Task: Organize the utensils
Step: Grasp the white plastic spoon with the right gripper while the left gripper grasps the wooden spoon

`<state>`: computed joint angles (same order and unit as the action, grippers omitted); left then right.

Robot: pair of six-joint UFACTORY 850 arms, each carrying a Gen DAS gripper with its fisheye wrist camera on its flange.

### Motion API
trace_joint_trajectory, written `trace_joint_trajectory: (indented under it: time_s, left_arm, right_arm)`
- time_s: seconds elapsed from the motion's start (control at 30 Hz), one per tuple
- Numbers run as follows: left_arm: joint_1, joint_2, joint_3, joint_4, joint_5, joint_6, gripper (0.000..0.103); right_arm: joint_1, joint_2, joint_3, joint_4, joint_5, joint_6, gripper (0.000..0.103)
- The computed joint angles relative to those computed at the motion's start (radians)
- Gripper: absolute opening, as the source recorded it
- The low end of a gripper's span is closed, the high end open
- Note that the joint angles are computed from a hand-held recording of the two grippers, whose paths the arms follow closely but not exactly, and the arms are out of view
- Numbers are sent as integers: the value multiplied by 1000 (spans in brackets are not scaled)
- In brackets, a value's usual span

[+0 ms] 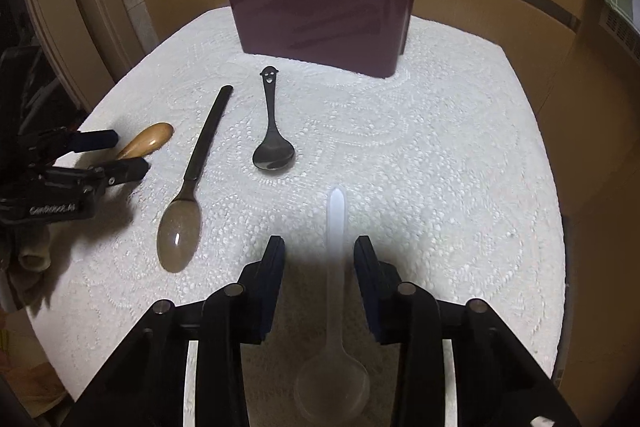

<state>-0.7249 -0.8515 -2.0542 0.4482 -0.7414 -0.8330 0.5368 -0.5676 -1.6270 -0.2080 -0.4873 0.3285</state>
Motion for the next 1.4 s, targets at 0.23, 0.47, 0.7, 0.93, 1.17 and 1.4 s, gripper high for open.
trace_joint_trajectory:
  time_s: [0.23,0.47,0.7,0.93,1.17,1.4]
  left_arm:
    - [-2,-19,-31,-39,-16,20,88]
    - [-1,-40,-60,-111,-20,113,103]
    - [23,-49,-111,-183,-33,185,45]
    - [17,-172,-320,-157,-150,297,30]
    - [-21,-7,-37,-54,88,60,30]
    - [-36,122,118,149,244,-236,29]
  right_arm:
    - [0,13,27,-7,33,9,36]
    - [-5,28,50,18,56,-15,37]
    - [-7,31,56,27,63,-25,37]
    - [-21,31,48,122,53,-86,37]
    - [1,-23,-37,-62,-33,52,17]
    - [11,13,-38,-86,-3,50,10]
